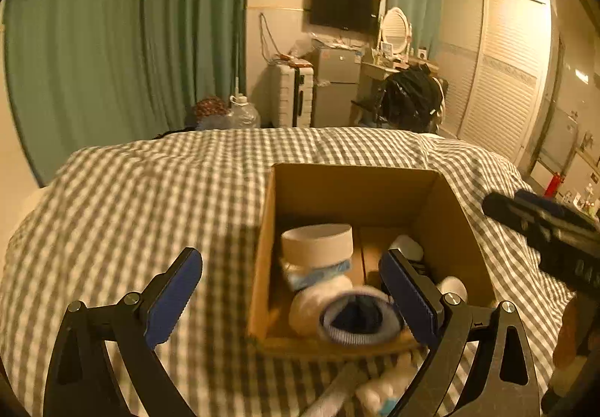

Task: Organize objects
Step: 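Withdraw both tools from the box toward the toothpaste and bear figurine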

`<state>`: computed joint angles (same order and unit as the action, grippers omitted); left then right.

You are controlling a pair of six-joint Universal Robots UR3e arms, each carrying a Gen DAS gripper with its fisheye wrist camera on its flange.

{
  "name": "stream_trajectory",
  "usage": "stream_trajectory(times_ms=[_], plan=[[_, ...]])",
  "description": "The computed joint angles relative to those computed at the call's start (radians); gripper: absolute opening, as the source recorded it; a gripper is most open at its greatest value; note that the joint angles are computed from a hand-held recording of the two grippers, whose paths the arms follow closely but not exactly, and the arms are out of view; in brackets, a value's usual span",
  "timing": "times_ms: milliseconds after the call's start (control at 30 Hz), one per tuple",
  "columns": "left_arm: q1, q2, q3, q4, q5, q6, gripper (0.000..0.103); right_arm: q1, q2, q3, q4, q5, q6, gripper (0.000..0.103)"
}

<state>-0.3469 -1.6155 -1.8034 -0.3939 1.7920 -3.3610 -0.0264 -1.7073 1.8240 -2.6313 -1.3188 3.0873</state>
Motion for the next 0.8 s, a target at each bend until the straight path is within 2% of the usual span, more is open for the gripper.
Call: stream_trajectory(times_ms=[200, 433, 633, 800], plan=[[-0.047, 0.176, -0.134, -0.040, 0.060, -0.082, 0.099, -0.001, -0.246, 0.155, 0.096, -0.001, -0.040, 0.075], [-0.063, 0.254, -0.289, -0.022, 0.070, -0.157, 0.099, 0.008, -0.420, 0.260, 0.198, -0.021, -0.062, 0.076], [-0.094, 0.186, -0.363, 0.051, 0.074, -0.170, 0.099, 0.072, -0.398, 0.350, 0.157, -0.107, -0.047, 0.076], [-0.110, 0.049, -0.354, 0.083, 0.069, -0.155, 0.099, 0.108, -0.312, 0.406, 0.104, -0.150, -0.027, 0.076]])
